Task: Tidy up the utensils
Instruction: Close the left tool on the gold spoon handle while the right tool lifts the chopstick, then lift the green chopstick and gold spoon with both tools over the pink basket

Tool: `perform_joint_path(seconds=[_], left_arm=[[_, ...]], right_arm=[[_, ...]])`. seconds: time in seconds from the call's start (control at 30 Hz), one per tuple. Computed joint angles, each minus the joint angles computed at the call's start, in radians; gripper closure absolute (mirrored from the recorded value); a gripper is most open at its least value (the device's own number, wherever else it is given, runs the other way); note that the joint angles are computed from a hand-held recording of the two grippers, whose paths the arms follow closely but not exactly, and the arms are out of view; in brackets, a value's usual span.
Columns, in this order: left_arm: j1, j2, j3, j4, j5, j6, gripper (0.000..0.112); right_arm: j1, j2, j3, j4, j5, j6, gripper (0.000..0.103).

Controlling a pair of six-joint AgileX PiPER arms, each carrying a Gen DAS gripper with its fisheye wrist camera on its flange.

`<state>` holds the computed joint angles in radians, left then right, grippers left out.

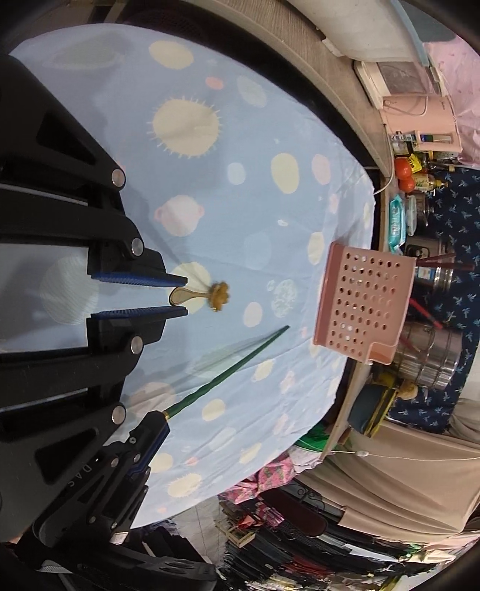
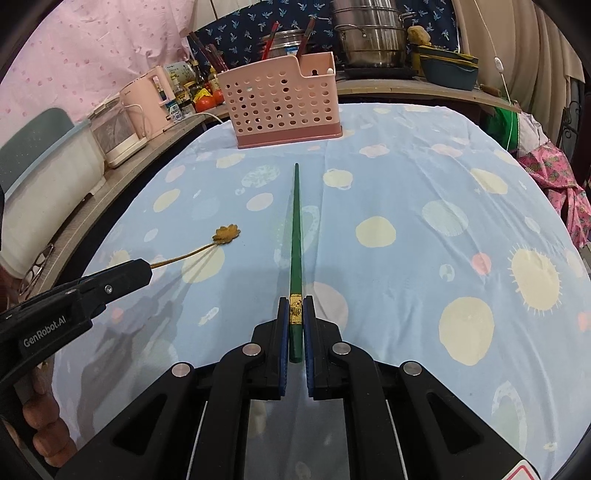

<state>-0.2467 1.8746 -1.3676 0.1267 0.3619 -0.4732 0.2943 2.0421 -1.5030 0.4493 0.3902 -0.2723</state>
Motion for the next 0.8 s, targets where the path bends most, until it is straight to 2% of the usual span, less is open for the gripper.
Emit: perform_joint_path(seconds=[0.43, 0.5, 0.8], left_arm=[[0.045, -0.005, -0.073, -0.001, 0.023, 0.013, 0.103], [0.049, -0.004, -0.084, 0.009, 0.026, 0.01, 0.111], [0.054, 0.012, -0.124, 0.023, 0.041, 0.027, 0.112]], right_arm=[[-0.053, -0.065, -0.051, 0.173, 0.044, -0.115, 0.096], [-0.065, -0.065, -0.073, 0.19, 0.056, -0.124, 0.096], [-0.093, -0.051, -0.161, 0.221, 0.093, -0.127, 0.096]])
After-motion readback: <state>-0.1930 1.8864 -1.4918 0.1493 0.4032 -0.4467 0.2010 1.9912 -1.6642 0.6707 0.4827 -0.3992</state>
